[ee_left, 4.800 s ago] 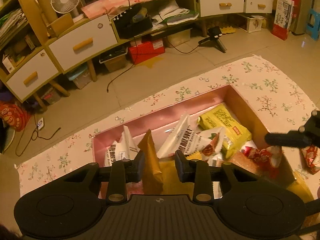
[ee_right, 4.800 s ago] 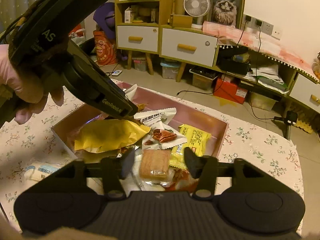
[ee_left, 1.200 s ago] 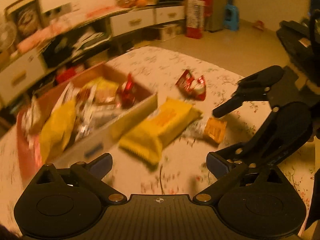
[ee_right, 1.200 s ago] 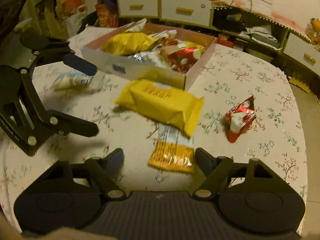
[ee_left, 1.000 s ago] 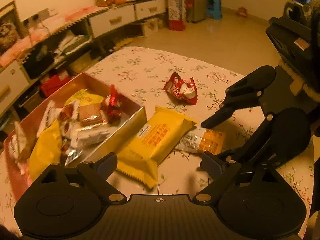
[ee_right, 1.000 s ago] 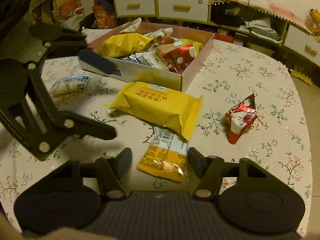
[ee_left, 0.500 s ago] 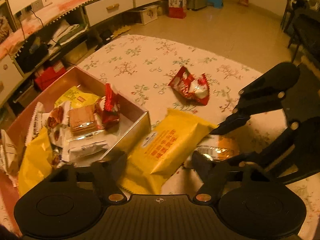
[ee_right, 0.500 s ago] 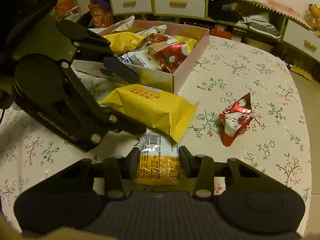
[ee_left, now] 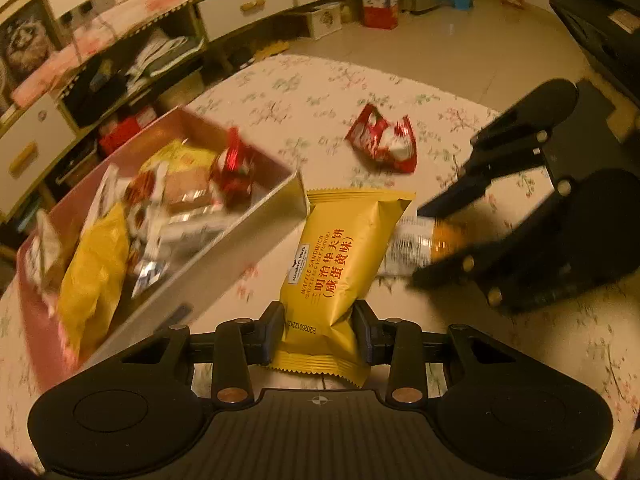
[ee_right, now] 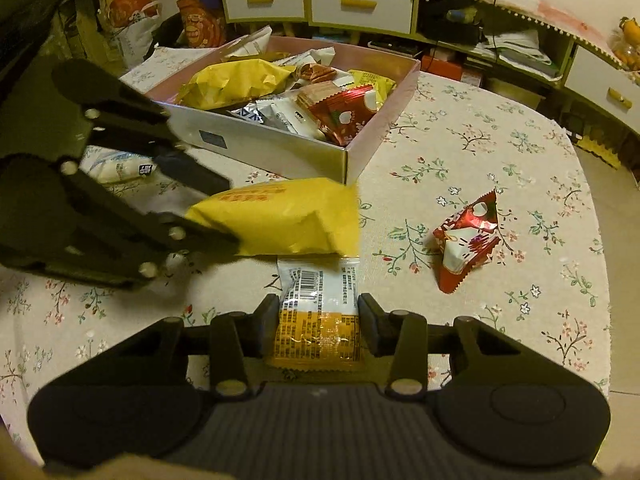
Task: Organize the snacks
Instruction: 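Grasp the large yellow cake packet with the left tool while the right tool grasps the small barcode packet, then lift the yellow packet with the left tool while the right tool lifts the barcode packet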
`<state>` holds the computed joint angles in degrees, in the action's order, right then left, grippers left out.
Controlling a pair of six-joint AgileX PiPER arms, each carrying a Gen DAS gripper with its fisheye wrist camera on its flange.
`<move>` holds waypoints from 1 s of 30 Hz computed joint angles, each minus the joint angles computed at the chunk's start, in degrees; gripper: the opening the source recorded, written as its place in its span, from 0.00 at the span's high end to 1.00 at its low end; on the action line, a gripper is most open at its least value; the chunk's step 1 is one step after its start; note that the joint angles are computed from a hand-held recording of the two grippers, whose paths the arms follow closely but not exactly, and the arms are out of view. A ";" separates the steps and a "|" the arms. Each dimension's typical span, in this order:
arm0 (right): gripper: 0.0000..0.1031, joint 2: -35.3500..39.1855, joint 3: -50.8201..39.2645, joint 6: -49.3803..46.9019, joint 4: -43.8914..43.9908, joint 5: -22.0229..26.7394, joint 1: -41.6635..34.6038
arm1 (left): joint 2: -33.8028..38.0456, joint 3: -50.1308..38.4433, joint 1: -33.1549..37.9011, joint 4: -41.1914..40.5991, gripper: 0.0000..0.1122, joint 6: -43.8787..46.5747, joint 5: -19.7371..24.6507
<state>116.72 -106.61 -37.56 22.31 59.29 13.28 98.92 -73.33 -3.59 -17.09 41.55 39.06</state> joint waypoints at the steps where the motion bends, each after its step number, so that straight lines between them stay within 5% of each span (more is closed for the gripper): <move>1: 0.62 -0.06 0.07 -0.05 -0.29 -0.05 0.12 | -0.99 0.93 0.15 0.92 0.69 -1.09 0.29; 11: 0.60 -0.61 0.34 0.22 -1.53 -0.27 0.79 | -8.71 8.27 2.35 1.74 0.66 -3.69 1.76; 15: 0.41 -0.92 0.30 -0.27 -1.71 0.03 1.22 | -9.18 9.83 2.90 -2.02 0.52 -0.34 -0.50; 19: 0.42 -1.27 1.07 -0.50 -5.31 -1.12 2.71 | -6.86 8.83 2.66 -3.31 0.38 0.32 -1.77; 30: 0.62 0.48 -1.89 0.89 -5.47 1.87 2.86 | -2.06 5.58 0.36 -2.92 0.42 -5.26 -0.46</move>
